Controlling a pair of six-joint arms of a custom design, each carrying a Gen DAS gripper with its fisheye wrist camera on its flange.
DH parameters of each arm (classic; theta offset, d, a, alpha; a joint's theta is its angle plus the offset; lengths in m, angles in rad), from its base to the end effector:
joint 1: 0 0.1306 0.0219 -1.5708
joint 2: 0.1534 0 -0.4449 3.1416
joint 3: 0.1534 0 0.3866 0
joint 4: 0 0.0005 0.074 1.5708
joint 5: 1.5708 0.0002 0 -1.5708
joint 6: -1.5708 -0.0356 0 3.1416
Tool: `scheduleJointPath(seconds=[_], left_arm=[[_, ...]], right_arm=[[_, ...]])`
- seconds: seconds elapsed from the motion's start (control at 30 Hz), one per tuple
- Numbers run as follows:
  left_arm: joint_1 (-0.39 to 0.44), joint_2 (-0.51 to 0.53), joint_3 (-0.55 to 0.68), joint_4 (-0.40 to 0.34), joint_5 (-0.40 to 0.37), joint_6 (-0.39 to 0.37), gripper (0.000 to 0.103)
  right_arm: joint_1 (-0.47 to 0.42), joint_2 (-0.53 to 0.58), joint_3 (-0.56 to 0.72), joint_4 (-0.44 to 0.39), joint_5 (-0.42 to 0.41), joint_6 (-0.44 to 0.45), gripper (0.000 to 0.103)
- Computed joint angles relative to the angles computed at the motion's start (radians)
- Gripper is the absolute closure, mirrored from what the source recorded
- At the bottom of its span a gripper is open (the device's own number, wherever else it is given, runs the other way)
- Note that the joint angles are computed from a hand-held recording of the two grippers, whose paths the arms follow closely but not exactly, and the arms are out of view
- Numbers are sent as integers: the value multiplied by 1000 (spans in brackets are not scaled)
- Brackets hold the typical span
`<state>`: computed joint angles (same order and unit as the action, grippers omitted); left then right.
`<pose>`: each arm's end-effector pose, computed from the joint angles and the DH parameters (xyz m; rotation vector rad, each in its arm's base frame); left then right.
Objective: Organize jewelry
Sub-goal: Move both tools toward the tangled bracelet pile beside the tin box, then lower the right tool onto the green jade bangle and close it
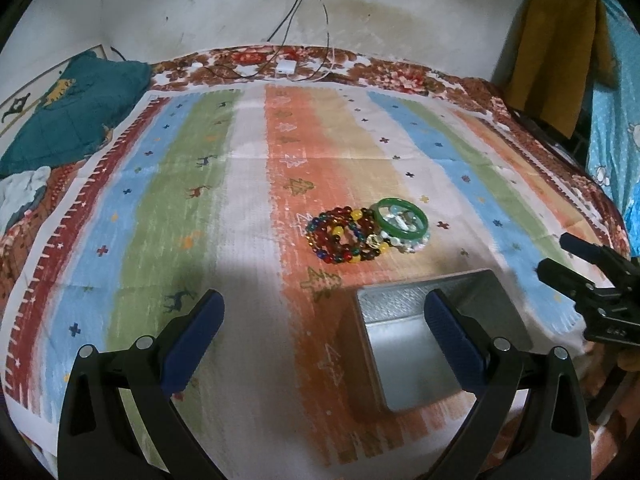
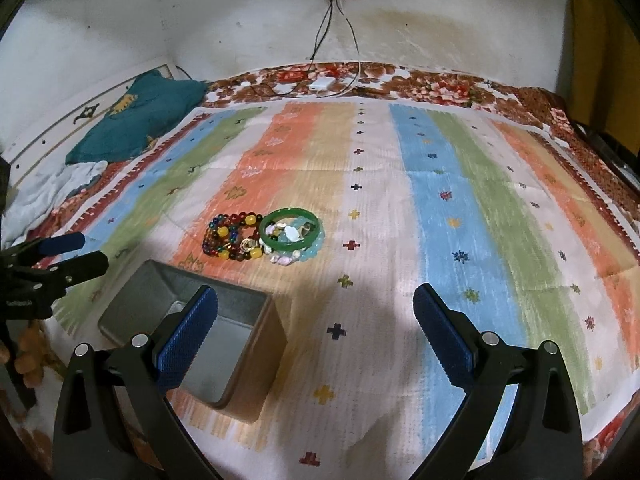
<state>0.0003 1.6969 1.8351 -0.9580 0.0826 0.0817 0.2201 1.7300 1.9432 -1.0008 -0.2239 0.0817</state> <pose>0.6021 -0.0033 0.5313 -0.0591 2.3906 -0.1371 0.5967 0.1411 0.5586 -0.4621 2.3120 0.3314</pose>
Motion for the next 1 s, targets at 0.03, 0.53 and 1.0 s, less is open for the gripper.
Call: scheduleJointPath(seconds=[0.03, 0.53, 1.0], left_arm=[[0, 3, 2, -1, -3, -6, 5], [17, 130, 175, -103, -24, -61, 5], [27, 262, 352, -221, -16, -94, 6]], right_arm=[[1, 5, 8, -4, 0, 2, 4], [11, 125, 180, -75, 13, 30, 4], [16, 258, 376, -205, 11, 35, 4]])
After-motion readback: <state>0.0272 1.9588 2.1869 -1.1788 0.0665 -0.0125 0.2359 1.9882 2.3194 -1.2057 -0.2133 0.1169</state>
